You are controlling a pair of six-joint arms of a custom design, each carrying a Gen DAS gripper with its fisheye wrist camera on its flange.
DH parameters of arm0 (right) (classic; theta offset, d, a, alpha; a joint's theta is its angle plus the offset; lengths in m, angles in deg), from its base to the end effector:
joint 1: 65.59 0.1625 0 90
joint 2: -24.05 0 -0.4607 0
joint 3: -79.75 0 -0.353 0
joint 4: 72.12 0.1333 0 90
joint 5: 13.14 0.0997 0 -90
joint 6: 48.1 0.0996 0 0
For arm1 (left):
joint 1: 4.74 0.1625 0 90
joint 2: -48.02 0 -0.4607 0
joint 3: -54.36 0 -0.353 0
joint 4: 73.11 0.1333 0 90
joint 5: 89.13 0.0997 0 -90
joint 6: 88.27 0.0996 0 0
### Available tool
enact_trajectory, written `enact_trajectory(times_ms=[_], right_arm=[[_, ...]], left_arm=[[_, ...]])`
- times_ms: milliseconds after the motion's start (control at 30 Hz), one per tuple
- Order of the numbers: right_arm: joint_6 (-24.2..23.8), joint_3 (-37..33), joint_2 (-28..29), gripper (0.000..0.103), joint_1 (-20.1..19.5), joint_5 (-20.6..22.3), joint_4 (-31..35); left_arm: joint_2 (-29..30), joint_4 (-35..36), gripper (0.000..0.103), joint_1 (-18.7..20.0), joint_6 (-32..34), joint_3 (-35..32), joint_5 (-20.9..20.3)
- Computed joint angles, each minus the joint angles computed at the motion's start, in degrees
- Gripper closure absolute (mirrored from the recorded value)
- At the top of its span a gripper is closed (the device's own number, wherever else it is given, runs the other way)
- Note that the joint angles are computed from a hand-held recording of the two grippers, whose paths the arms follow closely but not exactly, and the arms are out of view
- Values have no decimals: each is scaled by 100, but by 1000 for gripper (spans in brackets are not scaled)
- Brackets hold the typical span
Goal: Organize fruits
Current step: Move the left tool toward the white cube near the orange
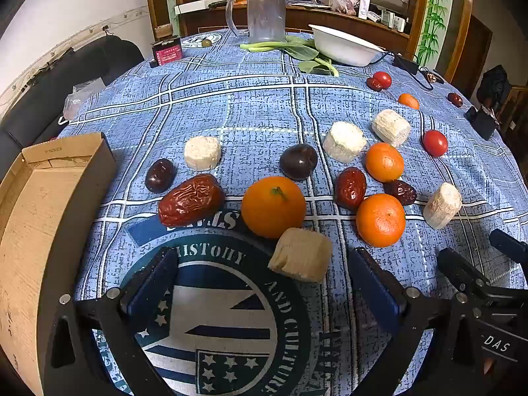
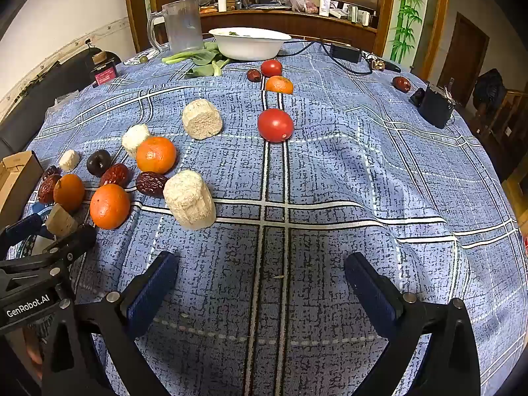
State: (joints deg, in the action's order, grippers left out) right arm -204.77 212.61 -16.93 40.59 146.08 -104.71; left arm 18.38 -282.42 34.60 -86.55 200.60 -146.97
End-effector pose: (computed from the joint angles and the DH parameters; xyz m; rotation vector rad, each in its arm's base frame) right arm 0.1134 -0.2467 0.0305 -0.4953 -1.9425 0.9685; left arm -0.1494 -0.3634 -0.0048 1.1427 2.3638 -0.3700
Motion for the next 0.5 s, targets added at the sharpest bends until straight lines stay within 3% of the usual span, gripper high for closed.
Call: enact_trajectory(times_ms=[200,300,367,500], right_arm=[[26,55,-59,0,19,-94,-39],[-207,376,-309,0,243,-452,-625],[-201,379,-327,0,616,-199,-749],[186,-39,-31,0,1457,536,-146]], left_arm=[[-183,218,0,-10,-89,82,-41],[-277,-91,0,-117,-82,327,-67],[-430,-313,0,-195,-44,515,-141],[-917,-448,0,-239,92,778,-338]])
